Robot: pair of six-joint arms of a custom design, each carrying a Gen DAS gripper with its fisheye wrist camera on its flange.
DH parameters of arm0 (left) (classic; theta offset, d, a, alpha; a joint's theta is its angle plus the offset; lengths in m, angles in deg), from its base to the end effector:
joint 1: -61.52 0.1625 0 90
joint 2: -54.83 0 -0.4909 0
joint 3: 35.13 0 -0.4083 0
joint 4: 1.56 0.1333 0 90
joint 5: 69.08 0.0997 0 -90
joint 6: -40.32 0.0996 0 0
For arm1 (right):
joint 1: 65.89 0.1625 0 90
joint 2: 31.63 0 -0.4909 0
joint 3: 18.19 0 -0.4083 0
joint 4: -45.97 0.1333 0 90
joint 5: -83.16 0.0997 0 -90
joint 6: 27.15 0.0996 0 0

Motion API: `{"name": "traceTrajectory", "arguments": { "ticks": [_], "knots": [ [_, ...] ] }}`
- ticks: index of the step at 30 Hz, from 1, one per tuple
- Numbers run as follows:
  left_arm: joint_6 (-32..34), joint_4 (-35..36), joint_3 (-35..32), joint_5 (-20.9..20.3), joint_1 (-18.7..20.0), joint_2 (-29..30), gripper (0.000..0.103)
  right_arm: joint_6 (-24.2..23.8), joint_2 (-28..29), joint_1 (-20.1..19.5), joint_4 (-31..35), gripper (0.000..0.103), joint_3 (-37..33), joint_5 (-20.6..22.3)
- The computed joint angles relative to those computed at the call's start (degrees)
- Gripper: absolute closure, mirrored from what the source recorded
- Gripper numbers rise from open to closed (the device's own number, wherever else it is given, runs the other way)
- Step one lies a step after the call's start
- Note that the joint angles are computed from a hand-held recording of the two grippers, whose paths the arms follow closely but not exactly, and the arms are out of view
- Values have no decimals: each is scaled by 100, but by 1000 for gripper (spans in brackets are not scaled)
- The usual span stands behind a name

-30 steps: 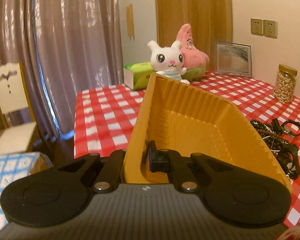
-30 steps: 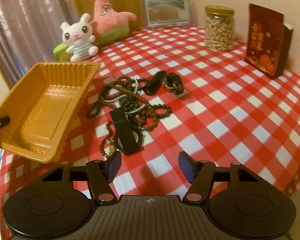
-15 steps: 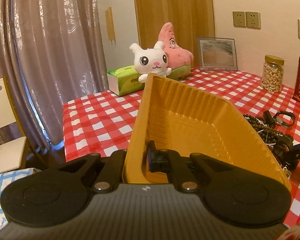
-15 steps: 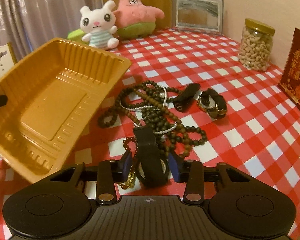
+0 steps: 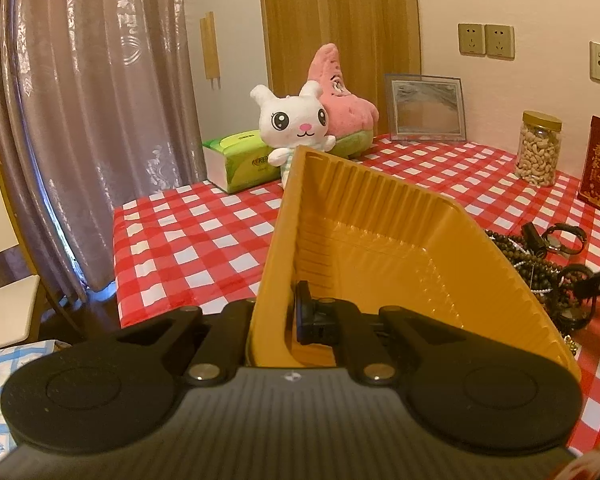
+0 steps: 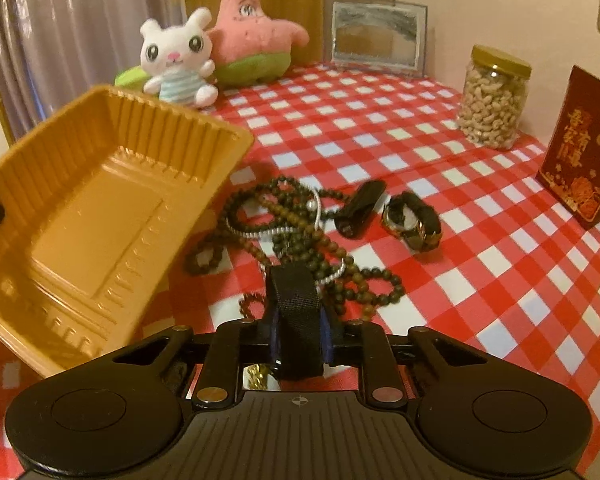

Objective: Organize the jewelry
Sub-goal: 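Grasp the black band from the jewelry pile with the right gripper while the left holds the tray, then carry the black band into the orange tray and open the right gripper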

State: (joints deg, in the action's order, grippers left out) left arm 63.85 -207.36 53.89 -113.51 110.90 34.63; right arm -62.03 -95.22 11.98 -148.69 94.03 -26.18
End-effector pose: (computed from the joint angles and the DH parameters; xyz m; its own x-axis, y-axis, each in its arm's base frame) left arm -0.3183 -0.6851 -0.0234 -0.6215 0.2613 -0.7386 0.7551 0.4511 -0.4758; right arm -0.0326 -0.6290 0.3259 -0.7766 0.0705 0.6261 -0.3982 0.7151 -0.5745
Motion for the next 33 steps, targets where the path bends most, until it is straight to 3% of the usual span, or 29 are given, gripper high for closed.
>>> {"name": "traceTrajectory", "arguments": {
  "ticks": [5, 15, 21, 31, 32, 33],
  "knots": [
    [-21, 38, -31, -47, 25, 5, 99, 183, -80, 173, 60, 83, -67, 142],
    [-40, 108, -51, -123, 66, -7, 99, 306, 15, 537, 240, 83, -348, 828],
    [-57, 148, -70, -139, 82, 0, 99, 404, 346, 561, 715, 83, -554, 653],
    [-109, 216, -78, -145, 92, -1, 99, 71, 567, 554, 1200, 83, -707, 444],
    [-108, 227, -81, -137, 89, 1, 99, 47, 555, 552, 1208, 80, -706, 464],
    [-116, 233, -82, -133, 88, 1, 99, 44, 553, 557, 1193, 70, -714, 472]
  ]
}}
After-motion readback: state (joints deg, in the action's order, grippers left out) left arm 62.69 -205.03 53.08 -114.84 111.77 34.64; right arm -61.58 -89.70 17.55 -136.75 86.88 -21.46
